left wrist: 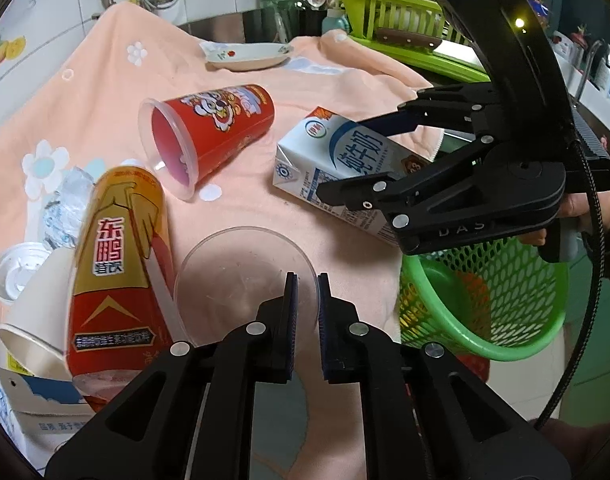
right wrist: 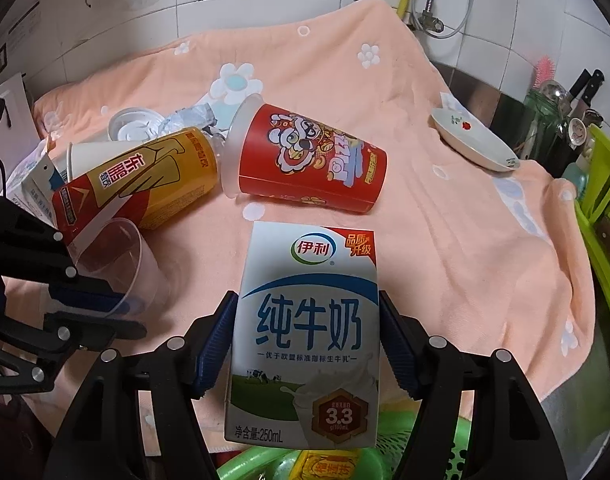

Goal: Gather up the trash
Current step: 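Lift the white milk carton with the right gripper toward the green basket, then lower the carton into the green basket and open the right gripper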

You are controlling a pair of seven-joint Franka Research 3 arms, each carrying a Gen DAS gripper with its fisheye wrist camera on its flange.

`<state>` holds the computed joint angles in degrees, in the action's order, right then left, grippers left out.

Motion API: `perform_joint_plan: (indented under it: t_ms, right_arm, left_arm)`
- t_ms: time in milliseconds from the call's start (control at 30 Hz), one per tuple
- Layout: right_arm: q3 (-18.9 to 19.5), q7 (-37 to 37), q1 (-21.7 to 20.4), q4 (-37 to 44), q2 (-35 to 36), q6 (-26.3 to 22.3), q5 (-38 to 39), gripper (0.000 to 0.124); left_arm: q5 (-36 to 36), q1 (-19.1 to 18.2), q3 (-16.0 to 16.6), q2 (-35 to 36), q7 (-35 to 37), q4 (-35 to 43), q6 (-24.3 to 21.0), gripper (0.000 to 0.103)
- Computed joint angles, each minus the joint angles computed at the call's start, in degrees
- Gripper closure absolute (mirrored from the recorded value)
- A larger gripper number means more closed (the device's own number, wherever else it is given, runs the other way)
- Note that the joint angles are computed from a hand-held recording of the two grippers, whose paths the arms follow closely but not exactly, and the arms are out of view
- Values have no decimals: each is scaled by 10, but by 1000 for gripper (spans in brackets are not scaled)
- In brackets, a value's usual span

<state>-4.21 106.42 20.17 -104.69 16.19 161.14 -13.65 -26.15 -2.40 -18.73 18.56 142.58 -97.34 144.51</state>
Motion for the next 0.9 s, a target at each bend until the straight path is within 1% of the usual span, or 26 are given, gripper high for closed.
perform_joint_plan:
  t_ms: [167,400,600,700,767,900]
  right_arm:
    - [-4,14,5,-16,-15,11,-12,59]
    - [-8,59,11,-47,-43,24,-50,59]
    - [-9,145,8,-93,-86,32,-121,59]
    - [-3,214,2,-122,-115,22,-187,59]
    - [5,257,-7,-151,-139,18,-221,59]
    - [31,311,-34,-197,-176,2,-255,59]
  left_arm:
    - [-38,11,-8,-11,27,-8,-2,99]
    - [-81,13,-5,-19,42,-6,-24,99]
    - [-123,11,-1,-40,72,-22,-36,99]
    - [-150,9,3,-51,89,-29,-48,99]
    - [-163,6,7,-57,97,-32,-56,99]
    - [-187,-3,12,-70,119,-44,-65,99]
